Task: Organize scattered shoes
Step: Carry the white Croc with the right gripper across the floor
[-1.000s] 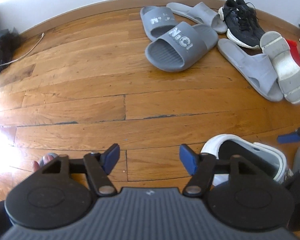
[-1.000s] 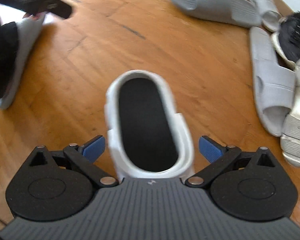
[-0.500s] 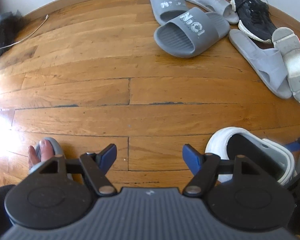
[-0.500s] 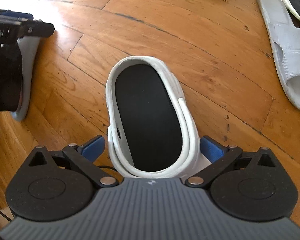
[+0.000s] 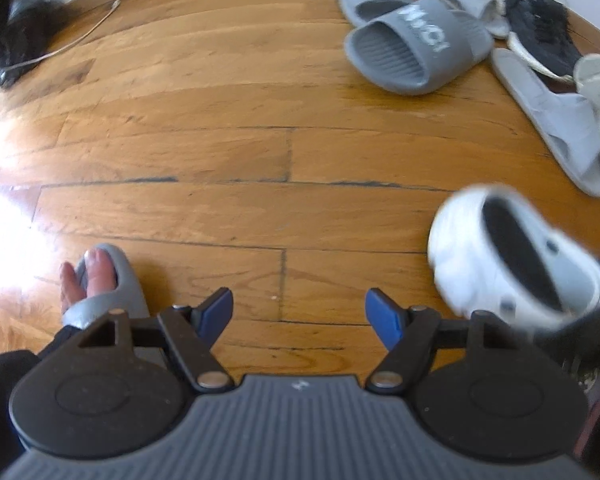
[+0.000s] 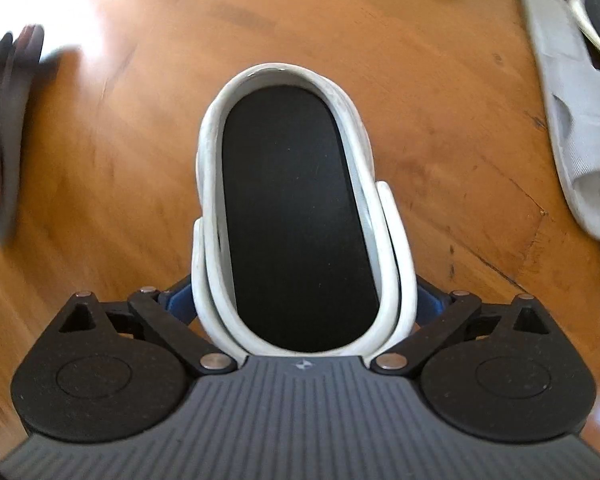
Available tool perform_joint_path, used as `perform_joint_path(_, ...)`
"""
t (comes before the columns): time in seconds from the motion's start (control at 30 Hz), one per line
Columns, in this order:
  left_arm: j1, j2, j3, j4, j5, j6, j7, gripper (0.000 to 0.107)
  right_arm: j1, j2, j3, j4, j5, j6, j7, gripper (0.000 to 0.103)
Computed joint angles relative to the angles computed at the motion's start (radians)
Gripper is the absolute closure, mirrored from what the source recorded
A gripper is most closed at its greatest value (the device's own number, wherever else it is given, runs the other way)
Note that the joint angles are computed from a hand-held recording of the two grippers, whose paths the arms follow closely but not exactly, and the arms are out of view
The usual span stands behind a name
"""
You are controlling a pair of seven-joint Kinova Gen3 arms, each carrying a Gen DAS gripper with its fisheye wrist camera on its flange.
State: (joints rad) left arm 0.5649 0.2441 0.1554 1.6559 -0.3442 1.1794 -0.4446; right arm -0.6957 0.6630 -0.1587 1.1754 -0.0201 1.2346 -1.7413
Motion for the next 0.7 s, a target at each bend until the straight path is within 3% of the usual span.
perform_joint_path(0.2,-0.016,-0.035,-0.023,0.049,-0.008,0.012,0.120,0.035,-0.087,0.117,0.224,-0.238,-0.180,0.067,-0.244,0.003)
perform_joint_path(0.27,-0.022,-0.048,-0.022,0.063,-0.025,0.014,0.164,0.035,-0.077,0.164,0.205,-0.331,-0.185,0.110,-0.294,0.003)
perform_joint_path(0.43,-0.041,-0.077,-0.016,0.090,-0.075,0.034,0.257,0.035,-0.074,0.283,0.048,-0.562,-0.064,0.189,-0.388,0.003)
perform_joint_path(0.63,-0.067,-0.082,-0.007,0.093,-0.088,0.042,0.298,0.035,-0.138,0.415,0.066,-0.836,-0.063,0.318,-0.376,0.003)
perform_joint_path(0.7,-0.067,-0.079,-0.002,0.091,-0.091,0.044,0.305,0.035,-0.152,0.433,0.074,-0.874,-0.062,0.328,-0.365,0.002)
